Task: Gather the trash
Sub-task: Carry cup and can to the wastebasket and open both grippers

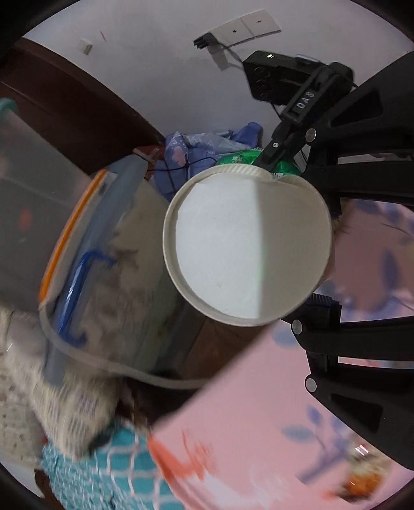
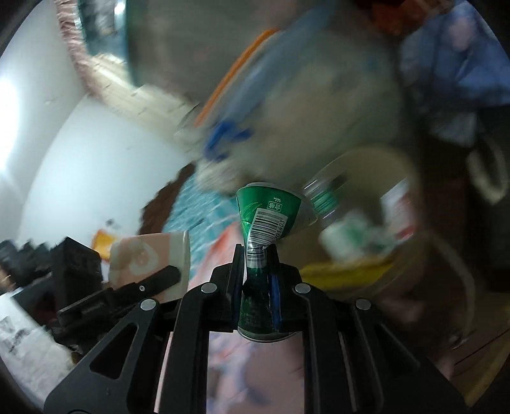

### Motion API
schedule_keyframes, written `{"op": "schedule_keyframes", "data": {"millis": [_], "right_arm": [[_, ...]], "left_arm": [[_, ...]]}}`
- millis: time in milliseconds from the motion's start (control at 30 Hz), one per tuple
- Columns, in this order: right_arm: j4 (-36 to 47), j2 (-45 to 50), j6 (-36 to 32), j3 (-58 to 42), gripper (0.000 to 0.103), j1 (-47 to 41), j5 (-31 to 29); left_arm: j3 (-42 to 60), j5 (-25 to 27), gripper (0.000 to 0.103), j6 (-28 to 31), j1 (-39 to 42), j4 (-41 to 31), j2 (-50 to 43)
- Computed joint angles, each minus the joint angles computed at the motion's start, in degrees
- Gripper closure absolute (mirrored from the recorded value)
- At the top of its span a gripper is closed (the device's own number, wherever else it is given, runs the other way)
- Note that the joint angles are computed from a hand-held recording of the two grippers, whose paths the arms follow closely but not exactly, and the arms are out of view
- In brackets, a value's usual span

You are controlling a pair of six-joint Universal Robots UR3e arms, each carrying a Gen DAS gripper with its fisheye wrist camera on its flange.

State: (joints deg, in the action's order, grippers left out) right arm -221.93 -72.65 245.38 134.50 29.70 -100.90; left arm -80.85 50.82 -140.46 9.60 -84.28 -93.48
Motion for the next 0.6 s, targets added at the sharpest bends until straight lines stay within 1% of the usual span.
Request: {"op": "schedule_keyframes", "data": {"millis": [67, 133, 200, 267, 300, 333, 367, 400, 433, 467, 500, 533, 600], "right_arm": [[0.98, -0.87, -1.06, 2.13, 0.086, -3.15, 0.57], [2.64, -0.98, -2.70, 3.12, 0.086, -6.16, 1.66], [2.16, -0.27, -4.33, 4.39, 0.085, -9.37, 4.34], [3.97, 1.74, -4.59, 2.23, 0.082, -10.01, 4.60], [4.32, 2.56, -4.62, 1.81, 0.082, -10.62, 4.98], [2.74, 2.67, -5.21, 3.28, 0.081, -12.43, 6.83], [2.06, 3.16, -5.36, 3.59, 0.080, -13.58, 8.47], [2.46, 3.34, -5.17, 3.33, 0.073, -13.66, 8.70], [2.25, 3.45, -4.94, 3.51, 0.054, -13.65, 8.20], [1.96, 3.34, -4.28, 3.57, 0.040, -12.56, 5.88], [1.78, 3.34, -3.73, 3.39, 0.029, -11.21, 3.02], [2.13, 2.71, -3.30, 3.22, 0.029, -8.83, -1.26], [2.52, 2.13, -3.08, 3.02, 0.029, -7.30, -3.38]], "left_arm": [[3.30, 2.40, 0.072, -5.68, -5.28, 4.98, -6.22], [7.65, 5.18, 0.071, -10.19, -9.88, 8.16, -12.92], [9.89, 7.84, 0.071, -13.62, -12.92, 11.69, -17.18], [11.06, 9.74, 0.063, -15.45, -14.85, 14.45, -20.15], [12.52, 10.83, 0.049, -16.54, -15.87, 15.16, -22.06], [14.00, 12.05, 0.035, -17.96, -16.79, 15.79, -23.90], [14.45, 12.50, 0.033, -18.75, -17.02, 16.34, -24.62], [14.78, 12.73, 0.033, -19.55, -17.28, 17.06, -25.31], [14.88, 12.54, 0.033, -19.33, -17.05, 16.82, -25.47], [14.77, 12.13, 0.033, -18.92, -16.88, 16.58, -25.51], [14.19, 12.02, 0.033, -18.33, -16.60, 16.73, -25.21], [13.32, 12.24, 0.033, -17.81, -16.26, 17.24, -24.57], [8.65, 12.88, 0.033, -16.56, -15.29, 20.27, -21.15]]}}
